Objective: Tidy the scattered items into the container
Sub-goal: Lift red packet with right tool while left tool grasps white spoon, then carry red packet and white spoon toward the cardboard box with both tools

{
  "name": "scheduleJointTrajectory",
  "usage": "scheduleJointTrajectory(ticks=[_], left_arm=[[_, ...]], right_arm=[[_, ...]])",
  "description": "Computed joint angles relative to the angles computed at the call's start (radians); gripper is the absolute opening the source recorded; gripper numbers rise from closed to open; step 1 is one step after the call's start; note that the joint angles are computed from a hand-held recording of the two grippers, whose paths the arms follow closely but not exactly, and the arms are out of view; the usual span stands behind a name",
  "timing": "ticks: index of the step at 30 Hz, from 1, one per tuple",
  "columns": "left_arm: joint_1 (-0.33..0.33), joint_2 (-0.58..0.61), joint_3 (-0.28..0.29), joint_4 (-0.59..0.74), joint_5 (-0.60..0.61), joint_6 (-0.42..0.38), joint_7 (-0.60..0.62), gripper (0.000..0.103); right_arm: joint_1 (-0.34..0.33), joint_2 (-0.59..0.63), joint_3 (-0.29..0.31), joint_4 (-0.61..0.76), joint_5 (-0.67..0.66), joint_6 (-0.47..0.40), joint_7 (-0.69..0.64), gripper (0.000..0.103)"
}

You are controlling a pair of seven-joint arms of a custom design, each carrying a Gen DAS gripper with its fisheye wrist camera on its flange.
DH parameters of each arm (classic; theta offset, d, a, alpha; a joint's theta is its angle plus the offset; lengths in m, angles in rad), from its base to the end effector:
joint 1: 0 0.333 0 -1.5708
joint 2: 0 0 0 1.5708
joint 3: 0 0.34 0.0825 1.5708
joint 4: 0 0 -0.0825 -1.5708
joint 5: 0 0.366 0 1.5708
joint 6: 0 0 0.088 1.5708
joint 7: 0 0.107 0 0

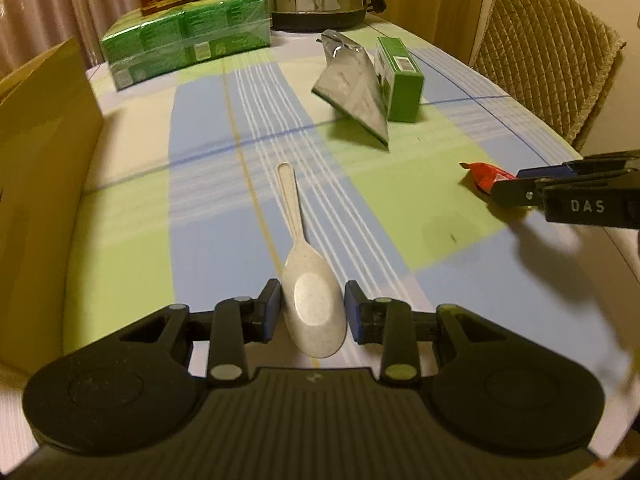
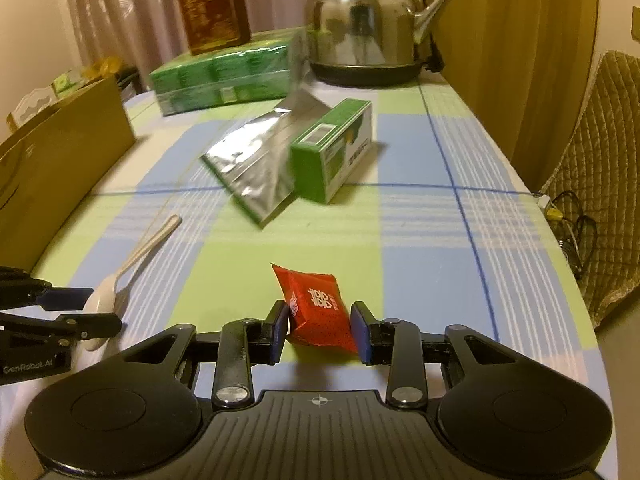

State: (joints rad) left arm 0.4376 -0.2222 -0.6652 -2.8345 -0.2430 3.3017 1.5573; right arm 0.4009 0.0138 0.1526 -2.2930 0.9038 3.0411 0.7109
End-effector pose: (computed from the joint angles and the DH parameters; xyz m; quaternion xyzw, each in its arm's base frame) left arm 0.3919 -0.0645 0.3652 -0.6707 0.6671 -0.2237 0.2347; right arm 0.4837 0.2277 0.4451 -0.8062 0.4549 -0.1434 0.3502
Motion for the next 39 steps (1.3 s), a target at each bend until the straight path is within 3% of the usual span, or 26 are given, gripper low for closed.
scheduleJointTrajectory(ticks=[2, 4, 6, 9, 15, 20, 26, 29, 32, 34, 39], left_arm=[[-0.025, -0.022, 0.015, -0.017, -0.008, -0.007, -0.015, 0.029], [-0.064, -0.033, 0.051, -0.025, -0.007, -0.017, -0.03, 0.029], [-0.09, -0.04, 0.076, -0.032, 0.005, -0.022, -0.036, 0.029], [-0.096, -0.046, 0.084, -0.039, 0.015, -0.016, -0.046, 0.029], [-0.031, -0.035, 0.031, -0.029, 0.02, -0.006, -0.059, 0.034], [0.056, -0.031, -0.059, -0.023, 0.021, 0.004, -0.058, 0.039], [0.126, -0.045, -0.14, -0.02, 0.017, 0.003, -0.06, 0.04], [0.095, -0.043, -0.109, -0.018, 0.033, -0.007, -0.068, 0.028], [0.111, -0.06, -0.13, -0.017, 0.059, -0.021, -0.088, 0.027], [0.057, -0.06, -0.075, -0.025, 0.071, -0.022, -0.097, 0.027], [-0.03, -0.074, 0.001, -0.048, 0.081, -0.015, -0.103, 0.027]], right_arm=[[0.005, -0.011, 0.003, -0.014, 0.033, 0.012, -0.022, 0.037], [0.009, -0.02, -0.004, -0.021, 0.03, -0.003, -0.008, 0.066], [0.021, -0.029, -0.009, -0.018, 0.116, -0.012, -0.091, 0.069], [0.028, -0.031, -0.022, -0.01, 0.14, -0.038, -0.146, 0.069], [-0.004, 0.022, -0.027, 0.05, 0.08, -0.114, -0.191, 0.069], [-0.041, 0.052, -0.001, 0.074, 0.052, -0.121, -0.224, 0.068], [-0.061, 0.056, 0.018, 0.07, 0.049, -0.117, -0.22, 0.059], [-0.062, 0.054, 0.025, 0.064, 0.064, -0.109, -0.23, 0.058], [-0.06, 0.05, 0.026, 0.06, 0.078, -0.103, -0.232, 0.053], [-0.057, 0.045, 0.025, 0.056, 0.076, -0.101, -0.228, 0.036], [-0.048, 0.024, 0.017, 0.036, 0.084, -0.1, -0.22, 0.03]])
